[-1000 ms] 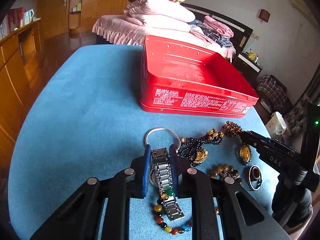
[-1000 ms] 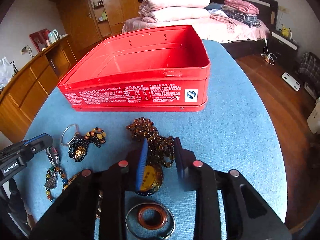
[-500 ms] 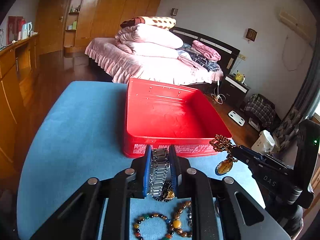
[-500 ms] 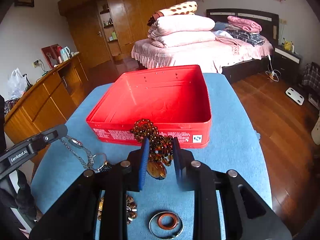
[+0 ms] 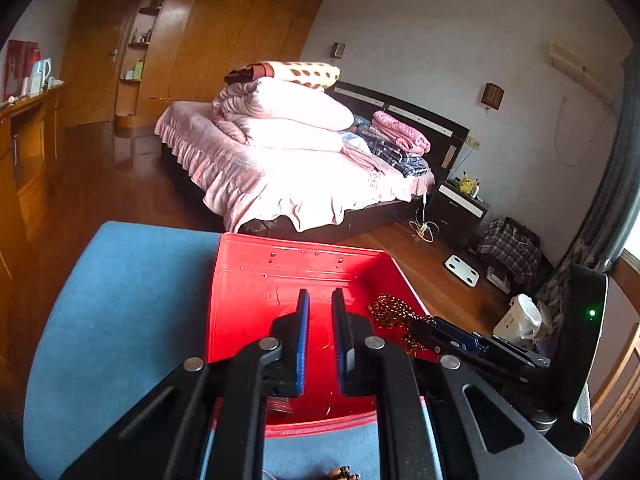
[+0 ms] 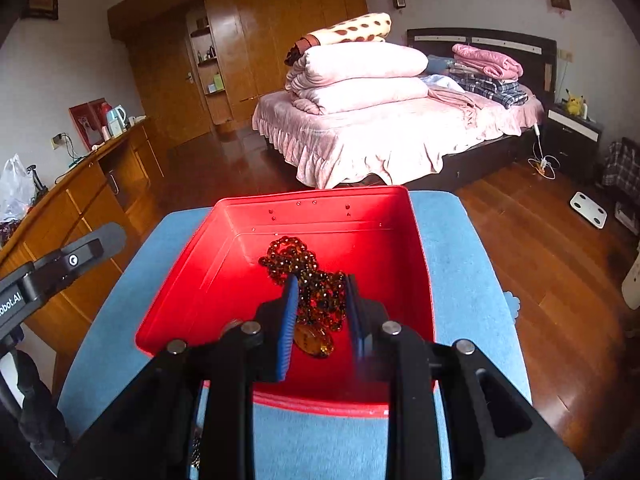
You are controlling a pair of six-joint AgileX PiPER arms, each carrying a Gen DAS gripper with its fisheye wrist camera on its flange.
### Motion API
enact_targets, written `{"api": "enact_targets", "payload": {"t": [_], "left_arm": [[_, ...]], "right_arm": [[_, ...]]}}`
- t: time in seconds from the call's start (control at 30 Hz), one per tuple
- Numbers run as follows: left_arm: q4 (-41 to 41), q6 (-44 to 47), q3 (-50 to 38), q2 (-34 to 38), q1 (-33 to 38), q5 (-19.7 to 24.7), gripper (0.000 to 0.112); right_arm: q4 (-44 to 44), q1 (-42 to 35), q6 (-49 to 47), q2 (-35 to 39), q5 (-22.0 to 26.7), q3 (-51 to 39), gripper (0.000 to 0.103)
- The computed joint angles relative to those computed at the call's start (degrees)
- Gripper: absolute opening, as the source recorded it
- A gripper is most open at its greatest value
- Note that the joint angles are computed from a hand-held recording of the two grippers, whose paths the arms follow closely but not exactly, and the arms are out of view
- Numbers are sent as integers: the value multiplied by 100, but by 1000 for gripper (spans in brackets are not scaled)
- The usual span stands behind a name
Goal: Organize jewelry
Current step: 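Carry both items into the red tin and open both tools to release, then withdraw both open tools from the tin back over the table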
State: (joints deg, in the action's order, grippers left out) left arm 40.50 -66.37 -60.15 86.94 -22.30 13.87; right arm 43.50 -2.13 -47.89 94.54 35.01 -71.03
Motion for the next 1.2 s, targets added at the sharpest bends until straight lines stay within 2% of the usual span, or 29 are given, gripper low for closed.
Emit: {"api": "enact_targets", "payload": {"t": [0.07,0.13,0.17,0.23,0.3,0.37,0.43,0.47,0.53,0.6,0.67,0.73,0.83,0.97,1.03,1.2], "left_arm": [[-945,899,-198,355,208,-33,11],[-1291,1218,-132,447,334,-156,11],[-1120,1052,-92,445,341,-152,11],[-324,276,34,402,266,-81,14],[31,-41,168,283,195,-52,21],[608,-611,319,119,49,113,41],[1116,-1022,538,-101,-100,239,45],[1301,-1163,677,-242,-195,344,51],[1375,-1237,913,-487,-331,541,56],[1566,-1481,1223,-743,-468,657,57],[1730,-1828,1560,-1017,-735,1000,61],[1985,-2294,1835,-1204,-1095,1372,62],[2421,-3190,2320,-1445,-1737,1959,64],[2749,-4096,2787,-1485,-2610,2726,73],[2711,-4364,2888,-1453,-2951,3024,73],[2740,-5112,3143,-1365,-3809,3552,78]], "right_arm": [[-307,167,294,285,-31,-202,24],[-127,200,100,340,-213,-98,27],[-50,217,-3,296,-313,14,37],[107,175,-152,257,-448,129,44],[329,99,-335,228,-383,190,44],[607,-42,-541,172,-167,224,44],[859,-162,-857,-110,-146,496,45],[980,-206,-1026,-277,-164,651,48],[1337,-392,-1538,-682,-136,1100,49],[1546,-608,-1906,-1010,-20,1451,50],[1766,-899,-2249,-1350,145,1890,54],[1861,-1197,-2519,-1572,374,2259,54],[1817,-1539,-2704,-1845,467,2734,54],[1891,-2144,-3247,-2261,664,3469,54],[1857,-2393,-3529,-2469,637,3820,55],[1837,-2935,-4138,-2647,980,4378,56]]}}
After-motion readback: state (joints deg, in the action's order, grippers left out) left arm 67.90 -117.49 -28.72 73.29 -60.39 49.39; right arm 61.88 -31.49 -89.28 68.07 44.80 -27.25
